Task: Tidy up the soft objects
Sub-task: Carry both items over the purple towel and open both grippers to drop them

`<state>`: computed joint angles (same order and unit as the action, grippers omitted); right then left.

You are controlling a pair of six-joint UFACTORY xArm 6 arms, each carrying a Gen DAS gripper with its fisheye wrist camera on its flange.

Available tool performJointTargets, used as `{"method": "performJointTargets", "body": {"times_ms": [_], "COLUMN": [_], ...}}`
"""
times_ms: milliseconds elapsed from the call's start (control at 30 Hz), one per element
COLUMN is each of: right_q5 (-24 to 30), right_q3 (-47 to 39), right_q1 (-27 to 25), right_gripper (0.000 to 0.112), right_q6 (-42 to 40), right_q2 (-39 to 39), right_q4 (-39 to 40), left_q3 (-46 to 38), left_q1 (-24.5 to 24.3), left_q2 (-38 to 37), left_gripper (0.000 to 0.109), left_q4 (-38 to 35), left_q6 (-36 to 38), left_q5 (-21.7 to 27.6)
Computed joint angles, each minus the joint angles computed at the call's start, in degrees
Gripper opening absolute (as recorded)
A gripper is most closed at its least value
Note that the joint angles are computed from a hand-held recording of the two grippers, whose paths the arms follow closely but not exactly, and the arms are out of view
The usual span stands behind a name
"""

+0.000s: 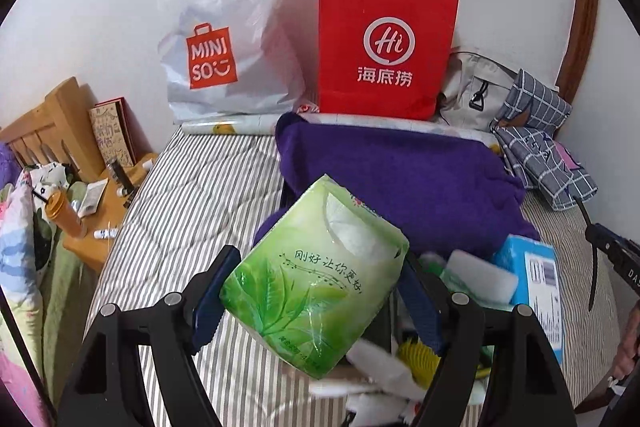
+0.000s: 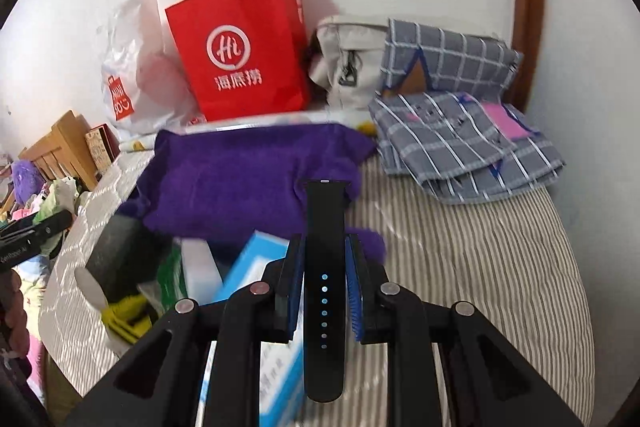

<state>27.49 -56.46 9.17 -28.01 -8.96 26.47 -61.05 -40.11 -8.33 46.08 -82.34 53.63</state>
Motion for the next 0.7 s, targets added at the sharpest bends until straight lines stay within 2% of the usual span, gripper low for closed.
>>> {"method": "performJointTargets", "body": {"times_ms": [367, 700], "right_q5": [0.26, 1.18], "right_q3": [-11.99, -22.06], "right_q1": [2.99, 3.89], "right_gripper": [0.020, 0.020], "right_q6": [1.66, 4.26], "right_q2": [10.99, 20.34], "right_q4": [-1.67, -3.82], "left_q3": [-7.92, -14.75], "left_q1": [5.98, 9.66], "left_q2": [7.45, 15.26], "left_gripper": [0.077, 0.077], "left_q4": [-0.13, -3.49], "left_q6": [5.57, 11.71], "left_q5": [-4.29, -6.88]}}
